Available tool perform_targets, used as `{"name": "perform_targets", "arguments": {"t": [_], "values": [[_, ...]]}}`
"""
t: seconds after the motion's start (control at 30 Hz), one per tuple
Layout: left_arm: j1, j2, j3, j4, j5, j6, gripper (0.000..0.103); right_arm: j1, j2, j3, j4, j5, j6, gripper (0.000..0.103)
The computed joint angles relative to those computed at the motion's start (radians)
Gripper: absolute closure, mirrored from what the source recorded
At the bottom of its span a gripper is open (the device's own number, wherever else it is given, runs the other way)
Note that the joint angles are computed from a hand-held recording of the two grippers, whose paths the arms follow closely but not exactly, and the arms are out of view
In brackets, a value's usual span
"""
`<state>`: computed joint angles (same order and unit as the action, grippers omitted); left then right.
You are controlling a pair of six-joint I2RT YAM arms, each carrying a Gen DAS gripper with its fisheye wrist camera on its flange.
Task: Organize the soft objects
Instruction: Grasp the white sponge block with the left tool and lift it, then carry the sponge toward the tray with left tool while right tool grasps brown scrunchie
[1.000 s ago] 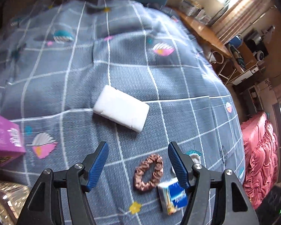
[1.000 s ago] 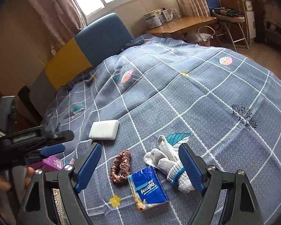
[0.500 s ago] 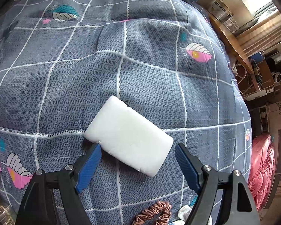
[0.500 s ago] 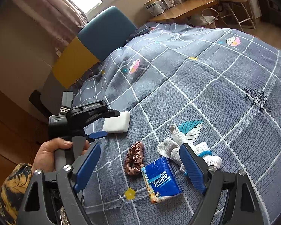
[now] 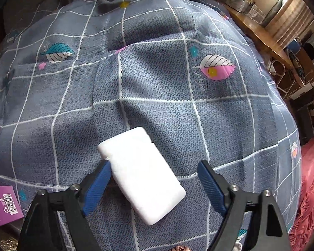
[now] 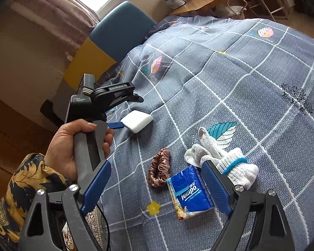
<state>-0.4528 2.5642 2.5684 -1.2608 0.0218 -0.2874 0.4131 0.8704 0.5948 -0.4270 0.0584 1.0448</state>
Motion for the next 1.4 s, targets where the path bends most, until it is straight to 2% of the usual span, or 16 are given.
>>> {"name": "perform_targets", "arguments": {"t": [0.03,0.1,0.17,0.23,0.3,0.37,0.43,0.47,0.5,0.57,0.67,0.73,0.83,0.97,1.2,1.4], "values": [[-0.004,-0.031,-0.066,0.04,-0.02,-0.003,0.034,0.001,0.002,0.001,-0.001,0.002,0.0,0.014],[-0.001,-0.05,-0.125,0.061,-0.012,-0.015,0.035,-0.004,0.004,-0.001,0.002,-0.005,0.0,0.014],[0.01,-0.015,-0.083,0.009,0.004,-0.054,0.035,-0.007,0.008,-0.003,0.006,-0.011,0.004,0.014],[0.025,-0.005,-0.085,0.001,0.049,-0.104,0.034,-0.009,0.008,-0.006,0.007,-0.014,0.006,0.014],[0.021,-0.022,-0.115,0.025,0.037,-0.111,0.033,-0.012,0.004,-0.008,0.001,-0.014,0.005,0.014],[0.013,0.008,-0.063,-0.006,0.024,-0.113,0.029,-0.017,0.008,-0.009,0.001,-0.018,0.003,0.014],[0.002,0.04,-0.01,-0.031,0.005,-0.116,0.03,-0.02,0.014,-0.009,0.002,-0.022,-0.001,0.014],[-0.009,0.042,-0.013,-0.017,-0.007,-0.119,0.034,-0.02,0.017,-0.006,-0.001,-0.021,-0.004,0.014],[-0.016,0.013,-0.067,0.014,-0.019,-0.111,0.04,-0.017,0.018,-0.005,-0.006,-0.013,-0.005,0.014],[-0.016,-0.055,-0.187,0.083,0.007,-0.08,0.045,-0.012,0.025,-0.001,-0.014,0.001,-0.008,0.014],[-0.009,-0.18,-0.355,0.191,0.033,-0.029,0.045,-0.007,0.033,0.003,-0.016,0.009,-0.011,0.014],[-0.013,-0.257,-0.436,0.232,0.011,0.016,0.045,-0.004,0.037,0.006,-0.024,0.023,-0.011,0.014],[-0.012,-0.32,-0.478,0.232,-0.001,0.086,0.045,-0.013,0.052,0.008,-0.026,0.015,-0.014,0.014],[0.024,-0.385,-0.501,0.219,-0.005,0.156,0.045,0.014,0.109,0.042,-0.041,0.037,-0.049,0.021],[0.139,-0.415,-0.3,0.099,0.04,0.197,0.045,0.116,0.297,0.157,-0.066,0.091,-0.193,0.036],[0.303,-0.333,0.056,-0.095,0.077,0.228,0.045,0.157,0.549,0.341,-0.096,0.112,-0.361,0.037]]}}
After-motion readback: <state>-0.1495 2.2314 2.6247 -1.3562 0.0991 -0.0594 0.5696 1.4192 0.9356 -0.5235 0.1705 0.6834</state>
